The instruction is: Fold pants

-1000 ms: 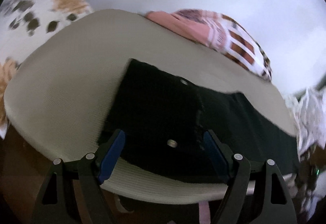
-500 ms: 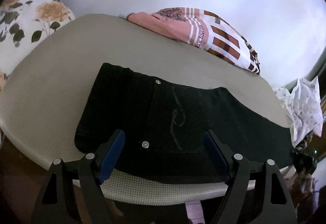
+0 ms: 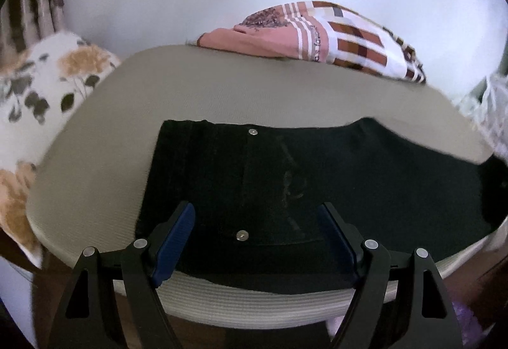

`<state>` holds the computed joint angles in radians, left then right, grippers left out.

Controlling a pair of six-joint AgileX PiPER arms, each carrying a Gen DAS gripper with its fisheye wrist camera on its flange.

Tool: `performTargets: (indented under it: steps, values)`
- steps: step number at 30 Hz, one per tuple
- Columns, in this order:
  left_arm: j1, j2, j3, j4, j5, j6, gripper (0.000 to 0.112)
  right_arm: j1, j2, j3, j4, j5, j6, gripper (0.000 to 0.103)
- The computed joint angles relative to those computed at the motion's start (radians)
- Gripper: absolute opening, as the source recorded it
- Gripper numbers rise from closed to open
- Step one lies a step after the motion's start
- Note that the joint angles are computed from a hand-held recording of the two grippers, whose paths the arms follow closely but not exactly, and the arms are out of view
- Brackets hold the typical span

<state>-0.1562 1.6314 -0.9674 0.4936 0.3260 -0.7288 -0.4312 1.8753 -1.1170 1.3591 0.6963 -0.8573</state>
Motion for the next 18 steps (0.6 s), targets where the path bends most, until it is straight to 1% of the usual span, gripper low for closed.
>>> performTargets:
  steps: [3, 10, 11, 12, 18]
  values:
    - [-0.015, 0.006, 0.001, 0.072, 0.012, -0.056, 0.082, 0.038, -0.006, -0.002, -0.015, -0.020, 0.017, 0.009]
    - [-0.009, 0.012, 0.004, 0.068, 0.016, -0.046, 0.082, 0.070, -0.016, 0.015, -0.015, -0.030, 0.033, 0.009]
    - [-0.010, 0.015, 0.002, 0.087, 0.023, -0.065, 0.082, 0.071, -0.020, 0.018, -0.015, -0.027, 0.031, 0.009]
    - [-0.015, 0.016, 0.002, 0.104, 0.028, -0.085, 0.083, 0.078, -0.024, 0.019, -0.017, -0.029, 0.033, 0.009]
    - [-0.012, 0.020, 0.002, 0.097, 0.035, -0.077, 0.083, 0.131, -0.024, 0.009, -0.024, -0.036, 0.053, 0.009]
